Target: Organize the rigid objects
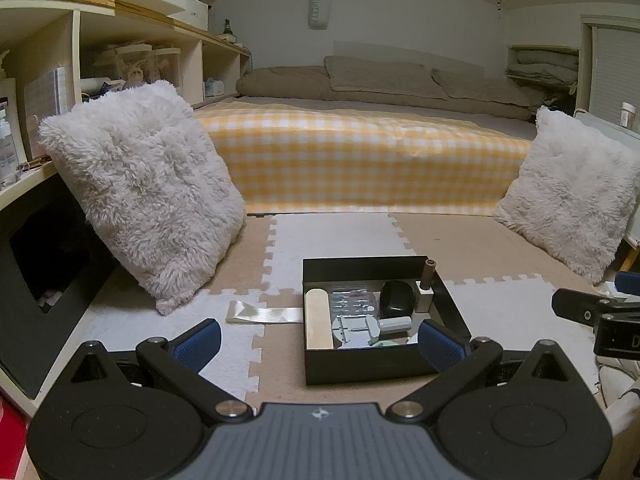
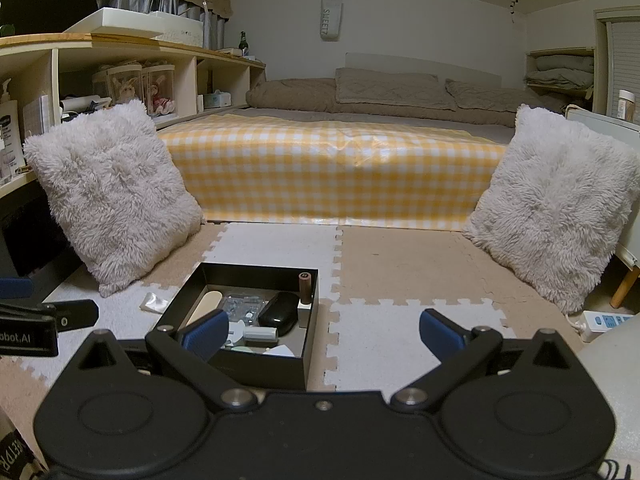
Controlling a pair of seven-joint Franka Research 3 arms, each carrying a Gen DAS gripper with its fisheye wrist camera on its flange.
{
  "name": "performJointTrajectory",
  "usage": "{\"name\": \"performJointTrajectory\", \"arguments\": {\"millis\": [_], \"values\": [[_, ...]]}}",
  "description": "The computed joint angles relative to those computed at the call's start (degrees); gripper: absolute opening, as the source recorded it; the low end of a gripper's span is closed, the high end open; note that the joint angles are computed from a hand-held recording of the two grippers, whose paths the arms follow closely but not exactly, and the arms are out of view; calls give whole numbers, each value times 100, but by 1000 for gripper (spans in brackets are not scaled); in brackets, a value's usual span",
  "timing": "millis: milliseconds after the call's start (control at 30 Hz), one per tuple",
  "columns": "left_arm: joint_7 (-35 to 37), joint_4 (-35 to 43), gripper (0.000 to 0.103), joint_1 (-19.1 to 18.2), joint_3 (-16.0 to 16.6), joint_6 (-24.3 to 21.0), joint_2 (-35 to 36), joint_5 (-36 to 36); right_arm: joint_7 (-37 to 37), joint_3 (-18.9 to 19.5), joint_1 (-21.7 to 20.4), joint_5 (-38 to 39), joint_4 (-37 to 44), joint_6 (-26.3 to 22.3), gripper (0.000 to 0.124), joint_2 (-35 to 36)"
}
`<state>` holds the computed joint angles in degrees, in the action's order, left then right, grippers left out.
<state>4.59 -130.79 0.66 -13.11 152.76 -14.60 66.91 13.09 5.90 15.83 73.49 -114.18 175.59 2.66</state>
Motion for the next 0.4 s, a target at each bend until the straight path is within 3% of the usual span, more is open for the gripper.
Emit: {"name": "performJointTrajectory", "arguments": {"millis": [400], "values": [[15, 5, 103, -25, -7, -93, -12, -85, 11, 3, -1, -12, 0, 3, 103, 1]]}}
